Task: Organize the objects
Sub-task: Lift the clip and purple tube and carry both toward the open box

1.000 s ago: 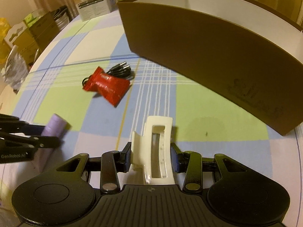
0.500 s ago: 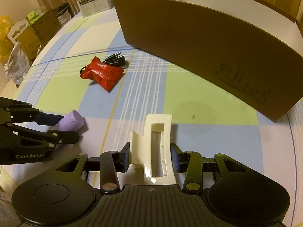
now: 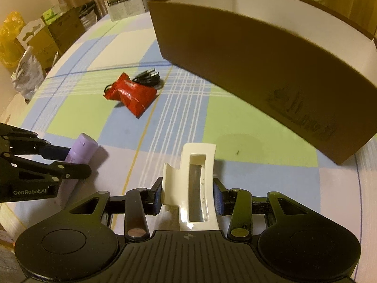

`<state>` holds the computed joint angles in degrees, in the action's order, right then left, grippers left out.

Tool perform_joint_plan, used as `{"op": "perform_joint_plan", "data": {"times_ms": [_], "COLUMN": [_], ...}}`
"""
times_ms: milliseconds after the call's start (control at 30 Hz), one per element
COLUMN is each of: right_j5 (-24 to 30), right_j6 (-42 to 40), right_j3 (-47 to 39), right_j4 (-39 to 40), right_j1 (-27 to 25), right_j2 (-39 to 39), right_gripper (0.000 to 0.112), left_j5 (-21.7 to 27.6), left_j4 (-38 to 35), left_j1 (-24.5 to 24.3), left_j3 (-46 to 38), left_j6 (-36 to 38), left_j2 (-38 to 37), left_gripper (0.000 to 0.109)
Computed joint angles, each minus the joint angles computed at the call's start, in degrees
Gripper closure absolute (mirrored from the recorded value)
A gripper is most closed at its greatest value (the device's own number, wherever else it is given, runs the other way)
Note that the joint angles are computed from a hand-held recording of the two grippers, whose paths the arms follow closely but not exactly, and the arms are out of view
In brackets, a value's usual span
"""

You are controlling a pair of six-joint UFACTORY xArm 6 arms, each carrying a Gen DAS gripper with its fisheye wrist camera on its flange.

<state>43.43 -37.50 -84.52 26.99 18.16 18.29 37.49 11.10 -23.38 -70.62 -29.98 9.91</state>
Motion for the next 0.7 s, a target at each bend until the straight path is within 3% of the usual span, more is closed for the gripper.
{"op": "perform_joint_plan", "data": {"times_ms": [700], "right_j5": [-0.12], "right_j6": [-2.97], "right_j3": [-0.79], "right_j4": [5.41], "right_j1": [-2.36], "right_j2": [-1.56], "right_gripper": [0.073], "left_j5": [-0.85], "left_j4": [4.44], "left_j1": [-1.63], "left_j3": [-5.71], "left_j6": [-4.57], "left_j2": [1.27], "left_gripper": [0.081]}}
